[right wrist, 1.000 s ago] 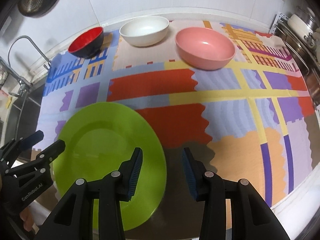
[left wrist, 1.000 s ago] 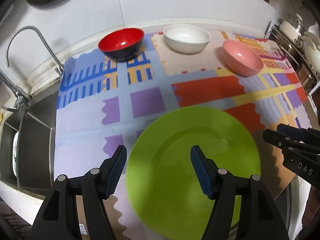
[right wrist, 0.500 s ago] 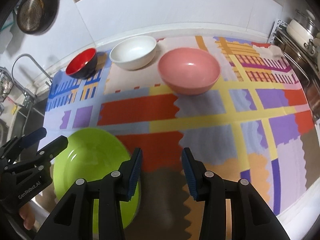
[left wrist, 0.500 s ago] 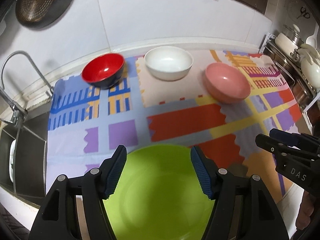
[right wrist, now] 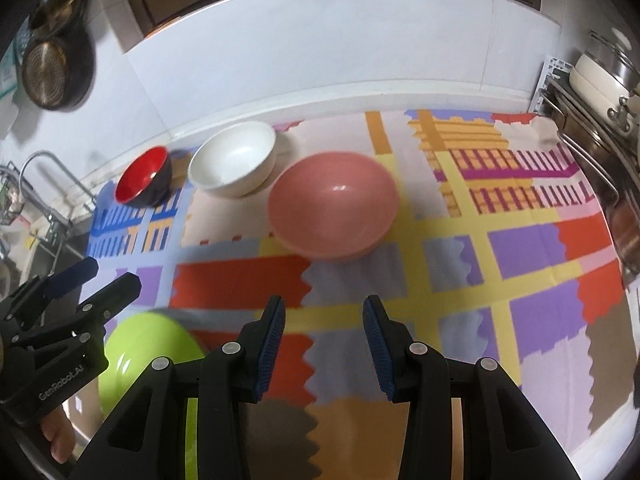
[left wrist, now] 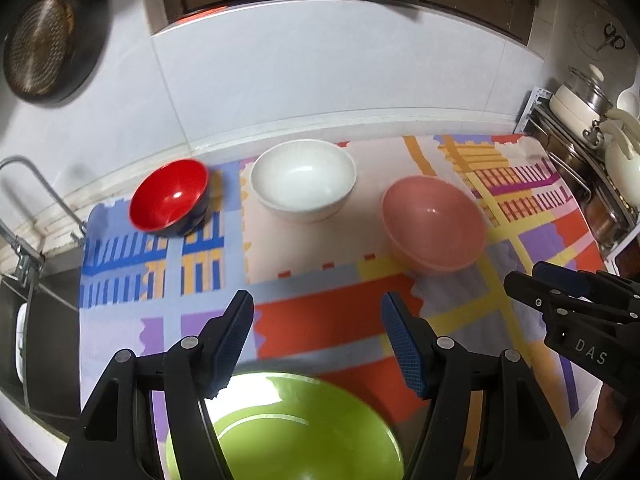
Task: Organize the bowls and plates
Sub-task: 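Move both open tools to the rim of the pink bowl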
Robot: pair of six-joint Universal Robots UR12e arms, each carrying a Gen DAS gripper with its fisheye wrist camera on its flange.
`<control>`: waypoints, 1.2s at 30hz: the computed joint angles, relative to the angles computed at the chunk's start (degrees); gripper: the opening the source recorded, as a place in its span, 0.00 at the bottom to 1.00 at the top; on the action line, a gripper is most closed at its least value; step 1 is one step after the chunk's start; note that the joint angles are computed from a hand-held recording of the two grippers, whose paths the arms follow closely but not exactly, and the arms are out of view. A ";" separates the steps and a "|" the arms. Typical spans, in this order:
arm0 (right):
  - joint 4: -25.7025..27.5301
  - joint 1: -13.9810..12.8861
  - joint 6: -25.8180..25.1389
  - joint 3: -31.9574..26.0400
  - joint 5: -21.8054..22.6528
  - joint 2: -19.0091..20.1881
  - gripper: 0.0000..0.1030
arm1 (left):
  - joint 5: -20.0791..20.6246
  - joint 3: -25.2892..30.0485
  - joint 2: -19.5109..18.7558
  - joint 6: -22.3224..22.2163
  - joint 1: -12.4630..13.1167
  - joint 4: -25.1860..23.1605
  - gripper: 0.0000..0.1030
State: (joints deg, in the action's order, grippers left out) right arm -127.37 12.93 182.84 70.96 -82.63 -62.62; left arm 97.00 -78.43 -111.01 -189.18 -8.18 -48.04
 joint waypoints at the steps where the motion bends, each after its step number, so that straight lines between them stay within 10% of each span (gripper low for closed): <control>1: 0.24 -0.24 -0.07 -0.68 0.16 0.47 0.41 | -0.47 0.82 -0.58 0.04 0.01 -0.17 0.64; 24: 4.38 -2.85 0.77 -11.65 2.17 9.45 0.41 | -3.91 15.45 -12.51 2.33 -0.23 -8.55 0.62; 36: 6.52 -2.98 1.57 -13.90 2.13 11.95 0.38 | -5.92 19.71 -16.19 2.43 -0.23 -14.24 0.41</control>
State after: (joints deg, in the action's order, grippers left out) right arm -120.85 9.95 184.41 57.06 -80.50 -50.67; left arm 91.07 -58.71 -127.21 -186.75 -8.42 -62.28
